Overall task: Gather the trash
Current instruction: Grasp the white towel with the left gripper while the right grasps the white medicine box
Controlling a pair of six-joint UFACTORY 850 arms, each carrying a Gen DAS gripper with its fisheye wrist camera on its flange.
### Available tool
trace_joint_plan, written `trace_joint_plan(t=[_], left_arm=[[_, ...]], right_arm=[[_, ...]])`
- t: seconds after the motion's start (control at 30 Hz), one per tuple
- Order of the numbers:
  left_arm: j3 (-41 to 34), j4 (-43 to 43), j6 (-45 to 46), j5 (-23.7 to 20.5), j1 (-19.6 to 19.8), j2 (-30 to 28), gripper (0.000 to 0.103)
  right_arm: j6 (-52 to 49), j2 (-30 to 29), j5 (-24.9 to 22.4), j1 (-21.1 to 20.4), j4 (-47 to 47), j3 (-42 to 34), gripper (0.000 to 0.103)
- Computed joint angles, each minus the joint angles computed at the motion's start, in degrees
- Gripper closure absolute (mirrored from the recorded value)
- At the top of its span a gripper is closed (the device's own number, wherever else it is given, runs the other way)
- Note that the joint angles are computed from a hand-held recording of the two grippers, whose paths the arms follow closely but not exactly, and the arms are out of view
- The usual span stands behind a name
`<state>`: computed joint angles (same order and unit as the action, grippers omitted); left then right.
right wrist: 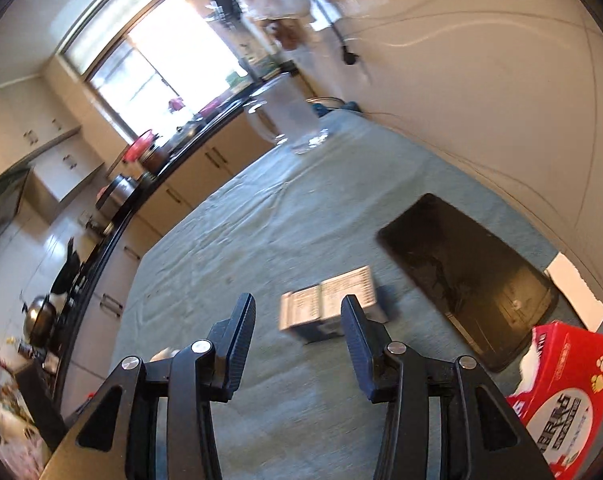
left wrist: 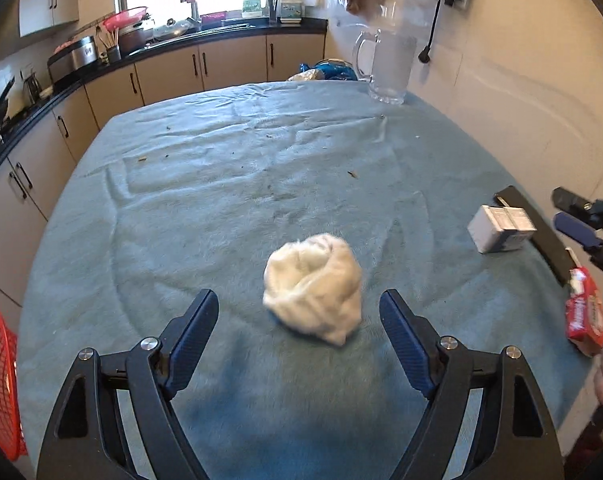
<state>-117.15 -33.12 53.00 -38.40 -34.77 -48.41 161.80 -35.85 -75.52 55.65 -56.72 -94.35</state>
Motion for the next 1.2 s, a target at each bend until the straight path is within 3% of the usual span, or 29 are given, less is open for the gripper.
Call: trace_joint_plan(t=[0.13, 0.17, 0.2, 0.23, 0.27, 0.53, 0.73, 0.8, 0.87, 0.93, 1.2], left_arm=[[-3.1, 1.9, -2.7, 0.4, -1.1, -2.4, 0.021], [-3.7, 2.2, -2.9, 0.4, -1.3, -2.9, 0.025], [-4.6, 2.4, -3.3, -0.3, -1.4, -3.6, 0.042], [-6.0, 3.3, -4.2, -1.4, -1.5, -4.6, 0.052], [-7.0, 3.9, -4.9, -2.2, -1.4, -5.2, 0.054], [-5.2, 2.8, -2.5, 0.2, -0.4, -4.2, 0.057], [-3.4, 2.2, -1.3, 1.4, 0.6, -3.1, 0.057], [-3.2, 1.9, -1.0, 1.5, 0.8, -3.0, 0.057], [-3.1, 1.4, -0.8, 1.4, 1.1, -3.0, 0.057], [-2.9, 0.7, -0.2, 1.3, 1.4, -2.9, 0.057], [-1.5, -1.0, 2.0, 2.3, 1.5, -2.2, 0.059]], right_arm=[[3.3, 2.5, 2.3, -0.9, 0.2, 4.5, 0.053], [3.5, 2.9, 3.3, -1.3, 0.5, 5.3, 0.053], [4.2, 3.2, 4.2, -1.5, 0.3, 6.0, 0.053], [5.1, 3.6, 5.2, -1.8, -0.4, 7.0, 0.053], [5.1, 3.7, 5.9, -2.2, -0.6, 7.3, 0.053], [0.7, 2.2, 10.8, -3.9, 1.8, 6.7, 0.052], [-1.4, 0.9, 25.6, -3.6, -10.8, 4.9, 0.051], [-7.7, -0.3, 22.2, -3.1, -7.7, 1.9, 0.051], [-16.7, -2.5, 13.6, -2.9, -1.2, -2.8, 0.049], [-20.6, -3.2, 10.6, -3.3, 1.2, -4.3, 0.047], [-30.8, -5.0, 12.2, -6.0, 4.2, -6.2, 0.045]])
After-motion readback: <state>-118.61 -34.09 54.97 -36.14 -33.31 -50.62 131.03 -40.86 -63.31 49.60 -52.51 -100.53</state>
